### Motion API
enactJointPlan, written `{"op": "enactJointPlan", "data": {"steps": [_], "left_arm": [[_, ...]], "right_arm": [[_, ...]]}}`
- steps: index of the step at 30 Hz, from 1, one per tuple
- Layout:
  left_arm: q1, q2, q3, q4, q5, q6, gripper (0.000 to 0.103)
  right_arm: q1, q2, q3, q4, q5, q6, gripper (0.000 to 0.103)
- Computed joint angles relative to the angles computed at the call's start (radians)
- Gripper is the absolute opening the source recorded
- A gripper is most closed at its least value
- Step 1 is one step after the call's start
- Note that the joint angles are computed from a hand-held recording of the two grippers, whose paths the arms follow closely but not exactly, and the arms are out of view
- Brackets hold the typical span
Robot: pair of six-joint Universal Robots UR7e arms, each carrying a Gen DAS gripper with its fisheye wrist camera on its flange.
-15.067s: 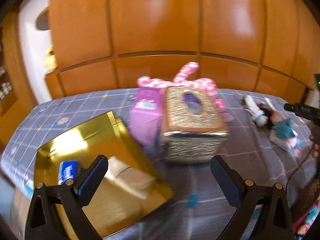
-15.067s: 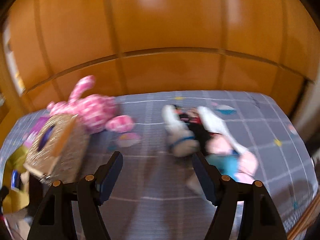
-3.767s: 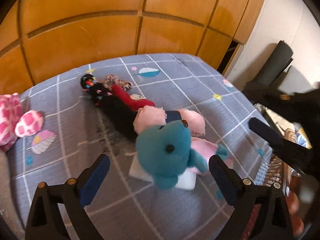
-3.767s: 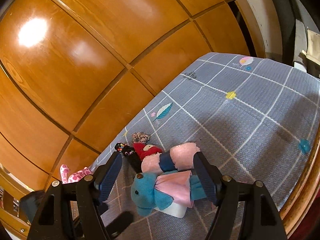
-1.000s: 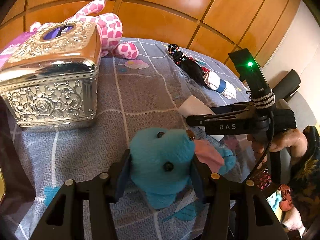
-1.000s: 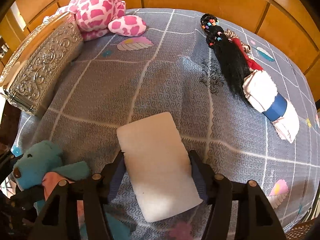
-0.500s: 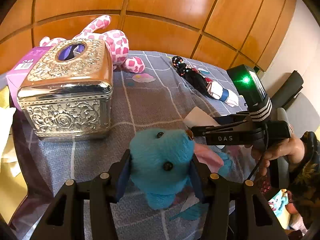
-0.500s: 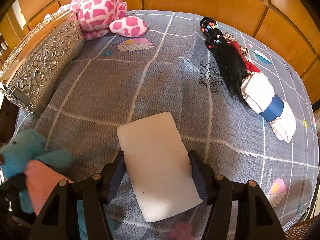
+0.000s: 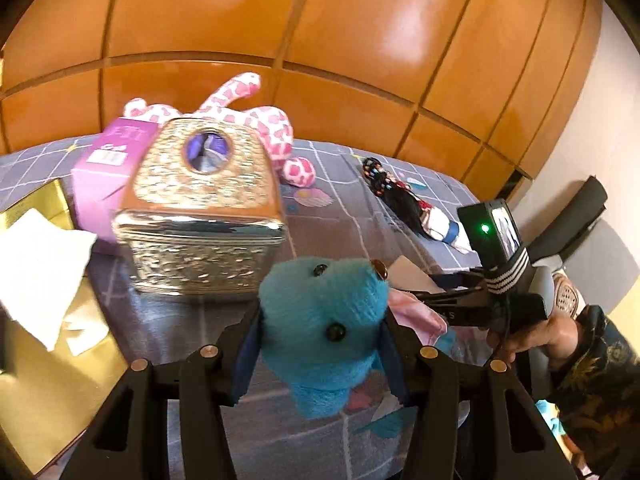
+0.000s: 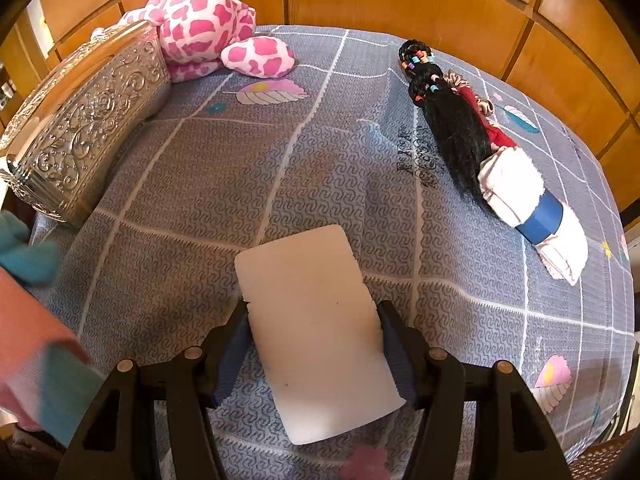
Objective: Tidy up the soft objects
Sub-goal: 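Carry the blue elephant plush to the gold tray and release it with the left gripper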
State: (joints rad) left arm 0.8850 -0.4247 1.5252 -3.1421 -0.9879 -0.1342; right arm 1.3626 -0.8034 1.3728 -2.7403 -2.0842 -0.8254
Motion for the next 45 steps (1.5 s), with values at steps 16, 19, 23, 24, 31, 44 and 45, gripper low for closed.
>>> {"op": "enactJointPlan", "data": {"steps": [16,19,23,24,31,44,45], "left_arm": [[0.008,-0.165,0.203,-0.180,0.209,-0.116,0.054],[0.023,-0.201,0.241,-0.190,0.301,-0.169,0.054],[0.063,-0.246,0.271,-0.080,0.437,-0.337,0.056],[0.075,-0.258,0.274,-0.035,0.453,-0.383,0.056],[0.149,-0.286,0.265,0.129,0.464,-0.523,0.060],[0.128,-0.278,0.244,0.128,0.659,-0.492,0.101],[0.122,-0.278,0.248,0.139,0.665,-0.505,0.102]], "right_arm": [[-0.001,-0.004,0.010,-0.024,0.008,-0.016,0.062],[-0.001,-0.004,0.010,-0.025,0.010,-0.014,0.062],[0.000,-0.004,0.012,-0.032,0.011,-0.014,0.062],[0.000,-0.004,0.011,-0.032,0.012,-0.013,0.062],[-0.002,-0.007,0.021,-0.051,0.020,-0.010,0.063],[-0.002,-0.004,0.035,-0.101,0.024,0.005,0.063],[-0.002,-0.003,0.036,-0.105,0.023,0.006,0.063]]}}
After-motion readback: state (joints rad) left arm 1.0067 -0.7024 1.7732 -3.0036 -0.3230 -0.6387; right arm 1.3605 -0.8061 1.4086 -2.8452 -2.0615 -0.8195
